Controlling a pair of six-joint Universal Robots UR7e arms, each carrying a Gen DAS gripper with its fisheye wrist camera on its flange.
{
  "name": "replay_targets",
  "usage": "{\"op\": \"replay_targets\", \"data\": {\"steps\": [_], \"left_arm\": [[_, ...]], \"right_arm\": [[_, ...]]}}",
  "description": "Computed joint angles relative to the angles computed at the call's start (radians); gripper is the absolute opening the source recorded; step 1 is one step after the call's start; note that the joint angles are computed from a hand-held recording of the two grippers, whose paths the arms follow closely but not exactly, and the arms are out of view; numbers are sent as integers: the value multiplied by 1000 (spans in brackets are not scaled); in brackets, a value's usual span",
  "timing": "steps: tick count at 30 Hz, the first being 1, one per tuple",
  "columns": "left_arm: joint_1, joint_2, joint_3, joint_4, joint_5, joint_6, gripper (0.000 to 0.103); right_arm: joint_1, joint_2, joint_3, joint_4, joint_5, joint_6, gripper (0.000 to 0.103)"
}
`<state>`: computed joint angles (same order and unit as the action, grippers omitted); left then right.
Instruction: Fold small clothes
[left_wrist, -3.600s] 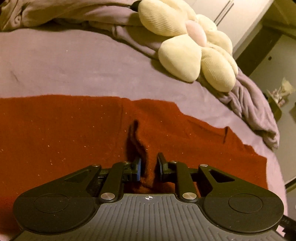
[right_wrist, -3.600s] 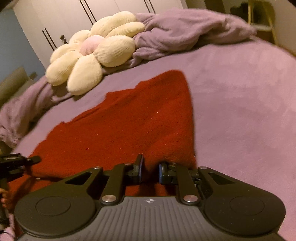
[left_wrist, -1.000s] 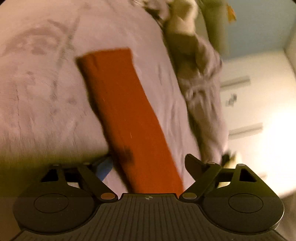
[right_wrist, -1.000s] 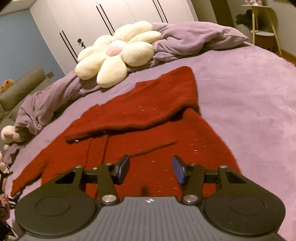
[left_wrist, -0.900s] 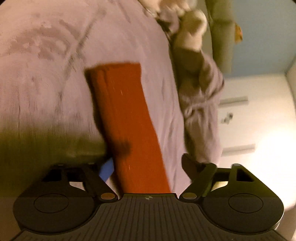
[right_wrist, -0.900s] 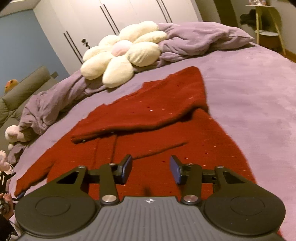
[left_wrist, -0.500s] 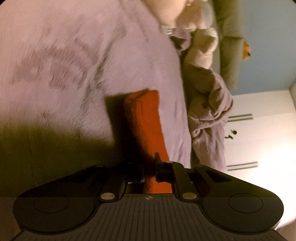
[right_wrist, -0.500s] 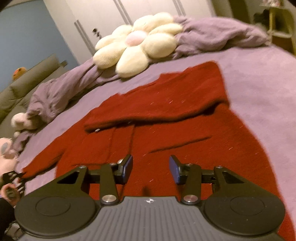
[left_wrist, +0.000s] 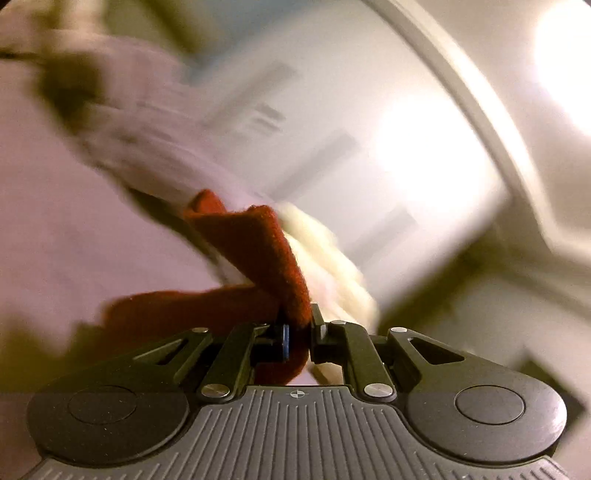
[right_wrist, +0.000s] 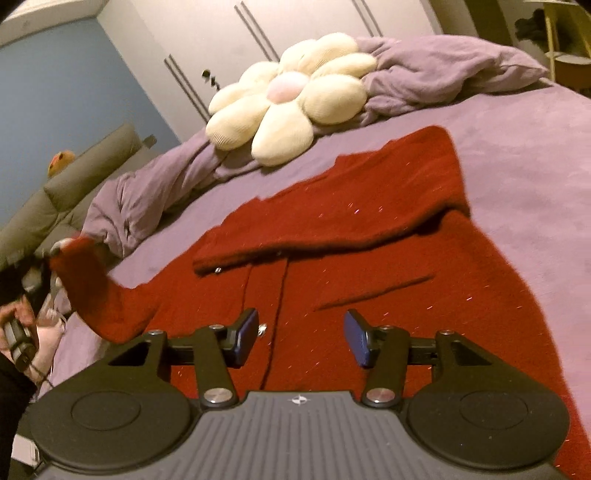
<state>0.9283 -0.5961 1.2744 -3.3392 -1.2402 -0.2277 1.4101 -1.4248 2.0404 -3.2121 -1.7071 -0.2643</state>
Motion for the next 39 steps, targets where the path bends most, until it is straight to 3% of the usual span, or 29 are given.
{"op": "replay_targets", "data": {"steps": [1, 2, 3, 5, 8, 14, 17, 24, 27, 30, 32, 36, 39], "left_arm": [[-14, 35, -49, 58, -34, 40, 12], [-27, 74, -106, 135, -75, 77, 21], [-34, 104, -146, 191, -104, 92, 44], [-42, 159, -207, 281, -147, 94, 70], [-48, 184, -193, 327, -118, 25, 71], [-53, 107, 15, 333, 106, -50, 75], [-46, 79, 68, 357, 164, -61, 75], [-15, 39, 155, 311, 159, -147, 76], [-12, 33, 172, 292, 151, -138, 76], [-6, 35, 165, 291, 145, -133, 76], [-5, 38, 151, 297, 156, -132, 76], [-3, 54, 103, 324, 189, -130, 76], [-1, 71, 63, 358, 184, -138, 76]], "right_arm": [[-4, -7, 4, -6, 2, 2, 52], [-8, -11, 5, -10, 4, 3, 52], [-11, -16, 7, -14, 4, 3, 52], [-17, -24, 8, -18, -4, -2, 52], [-23, -24, -2, -13, -17, -18, 52], [-16, 56, -123, 74, -35, -55, 52], [3, 146, -236, 123, -37, -77, 51], [15, 344, -515, 325, 5, 66, 50], [21, 392, -570, 364, -7, 99, 33], [39, 418, -581, 323, -35, 49, 22], [59, 424, -569, 228, -74, -62, 14], [88, 435, -531, -91, -166, -235, 13], [74, 438, -542, -170, -267, -230, 13]]}}
